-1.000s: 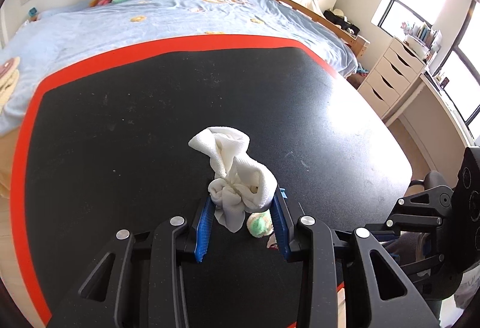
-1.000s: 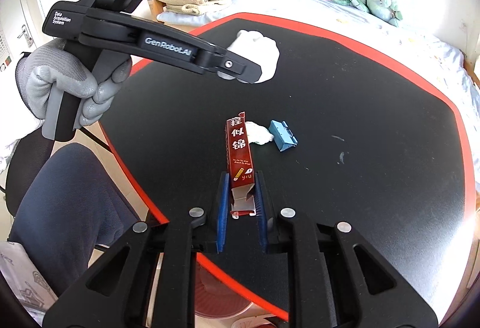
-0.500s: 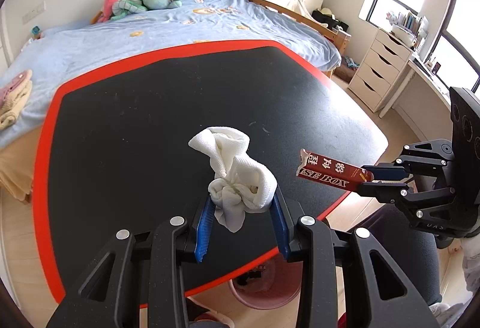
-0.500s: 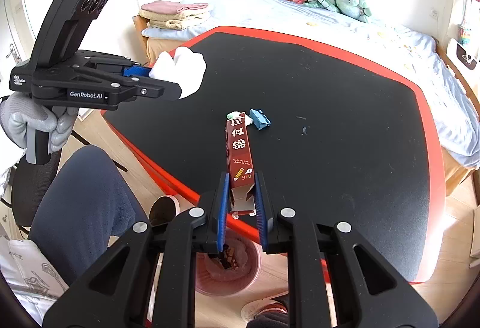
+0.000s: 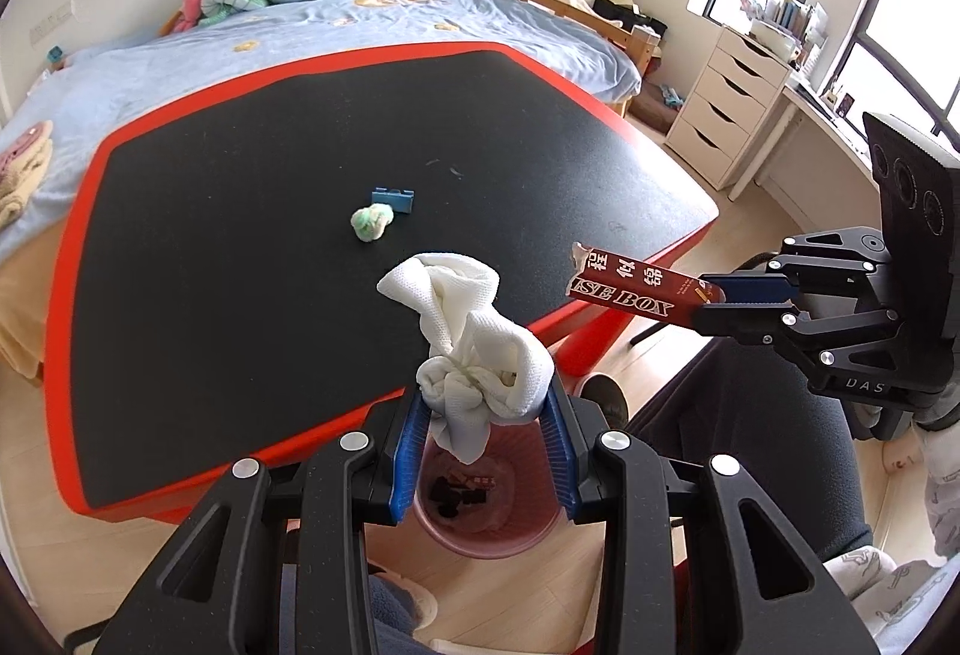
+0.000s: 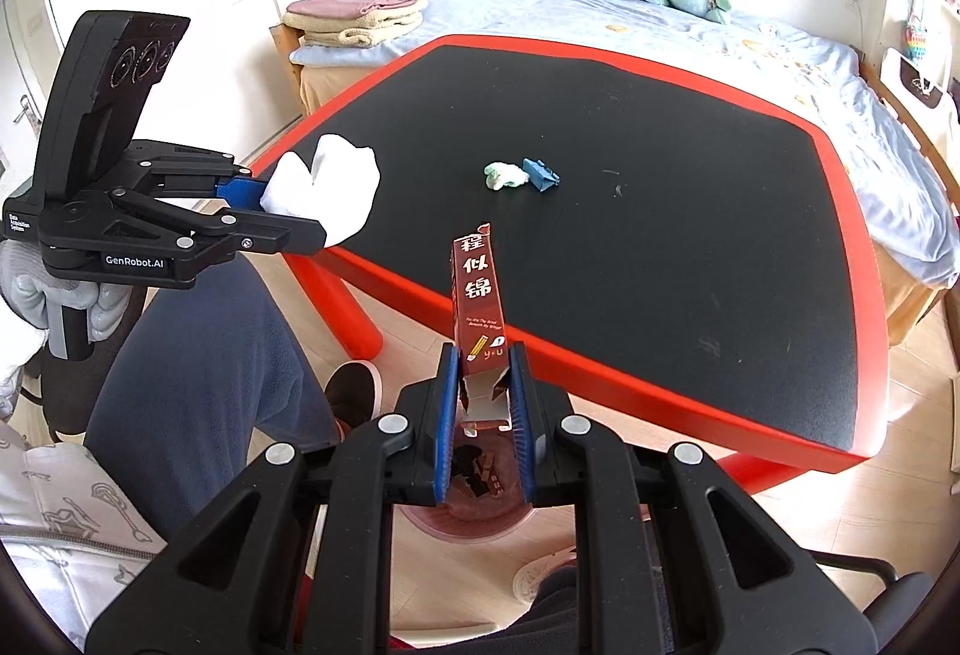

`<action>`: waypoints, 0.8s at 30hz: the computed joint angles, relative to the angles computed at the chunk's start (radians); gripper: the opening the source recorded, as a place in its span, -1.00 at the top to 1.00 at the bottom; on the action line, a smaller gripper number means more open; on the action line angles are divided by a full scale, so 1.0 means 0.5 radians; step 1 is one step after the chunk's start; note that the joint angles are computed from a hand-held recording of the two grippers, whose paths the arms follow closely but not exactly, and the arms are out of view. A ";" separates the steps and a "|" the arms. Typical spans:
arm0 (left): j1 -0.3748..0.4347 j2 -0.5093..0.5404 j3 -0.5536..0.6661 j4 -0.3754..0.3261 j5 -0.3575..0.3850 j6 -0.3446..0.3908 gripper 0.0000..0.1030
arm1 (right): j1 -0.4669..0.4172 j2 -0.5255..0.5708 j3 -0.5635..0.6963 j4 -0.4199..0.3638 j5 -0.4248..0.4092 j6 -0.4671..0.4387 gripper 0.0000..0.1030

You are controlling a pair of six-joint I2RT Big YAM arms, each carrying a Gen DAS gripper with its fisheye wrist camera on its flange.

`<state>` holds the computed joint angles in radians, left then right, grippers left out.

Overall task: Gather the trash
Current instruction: 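Carry both items over the wastebasket and open both tools to drop them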

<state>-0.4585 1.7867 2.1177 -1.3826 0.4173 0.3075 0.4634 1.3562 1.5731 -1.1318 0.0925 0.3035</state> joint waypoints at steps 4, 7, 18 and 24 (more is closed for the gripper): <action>-0.012 -0.077 -0.155 0.030 0.019 -0.004 0.33 | 0.036 -0.029 -0.067 -0.019 -0.006 0.052 0.68; -0.025 -0.130 -0.254 0.043 0.032 -0.007 0.33 | 0.049 -0.046 -0.109 -0.023 -0.017 0.094 0.68; -0.057 -0.180 -0.353 0.005 0.031 0.056 0.33 | 0.064 -0.049 -0.142 -0.021 -0.045 0.130 0.68; -0.065 -0.173 -0.353 0.007 0.039 0.056 -0.26 | 0.054 -0.055 -0.158 0.011 -0.048 0.119 0.24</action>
<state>-0.4910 1.7003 1.9412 -1.3791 0.4366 0.3353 0.4907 1.3287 1.4943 -1.1261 0.0683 0.3629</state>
